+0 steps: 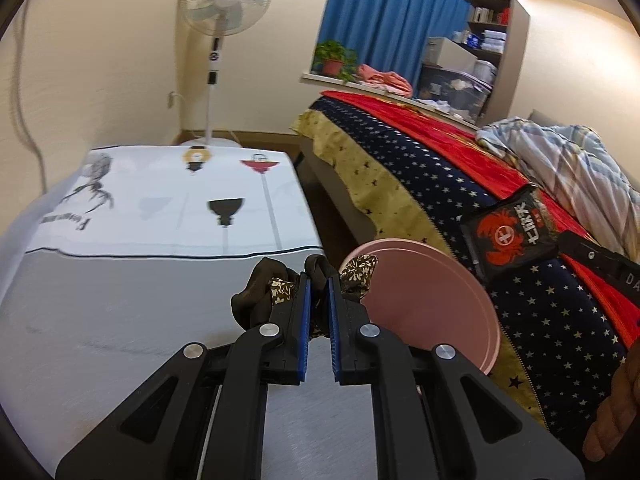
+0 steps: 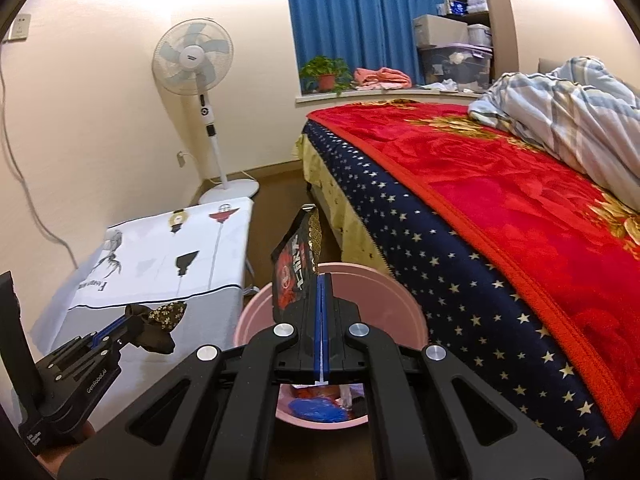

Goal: Collect trash
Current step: 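Carry the snack packet and brown cloth over the pink bin with both tools, then open both tools to drop the snack packet and cloth into the bin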

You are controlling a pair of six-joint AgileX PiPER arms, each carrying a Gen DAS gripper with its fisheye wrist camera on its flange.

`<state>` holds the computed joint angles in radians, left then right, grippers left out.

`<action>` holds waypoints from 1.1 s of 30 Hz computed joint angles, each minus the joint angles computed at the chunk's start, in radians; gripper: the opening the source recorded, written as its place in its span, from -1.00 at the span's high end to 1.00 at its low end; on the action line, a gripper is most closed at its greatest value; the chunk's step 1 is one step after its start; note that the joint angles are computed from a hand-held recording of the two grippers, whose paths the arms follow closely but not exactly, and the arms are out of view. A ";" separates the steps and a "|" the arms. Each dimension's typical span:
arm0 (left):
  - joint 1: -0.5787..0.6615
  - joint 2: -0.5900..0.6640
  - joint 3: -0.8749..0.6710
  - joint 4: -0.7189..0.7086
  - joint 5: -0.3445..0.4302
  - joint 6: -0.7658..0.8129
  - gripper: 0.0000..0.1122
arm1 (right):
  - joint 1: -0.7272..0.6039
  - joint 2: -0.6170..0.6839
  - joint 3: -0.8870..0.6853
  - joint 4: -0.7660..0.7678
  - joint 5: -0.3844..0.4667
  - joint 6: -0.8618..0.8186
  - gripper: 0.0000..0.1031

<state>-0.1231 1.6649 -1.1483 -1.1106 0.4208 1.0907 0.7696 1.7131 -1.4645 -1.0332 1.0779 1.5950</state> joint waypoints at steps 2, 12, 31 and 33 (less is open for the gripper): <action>-0.025 0.015 -0.012 -0.013 -0.001 0.017 0.85 | -0.014 -0.005 0.015 0.001 -0.002 0.004 1.00; -0.126 0.090 -0.070 -0.006 -0.003 0.004 0.85 | -0.078 -0.039 0.094 0.036 -0.035 0.024 1.00; -0.128 0.085 -0.033 -0.028 -0.020 0.081 -0.08 | -0.086 -0.032 0.090 0.061 0.004 0.029 -0.26; -0.103 0.058 -0.006 -0.050 -0.020 0.108 -0.11 | -0.066 -0.046 0.096 0.045 0.003 0.033 -0.39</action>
<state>-0.2265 1.7228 -1.1540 -1.1603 0.4006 1.1992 0.7031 1.6674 -1.3680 -0.9877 1.0811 1.6277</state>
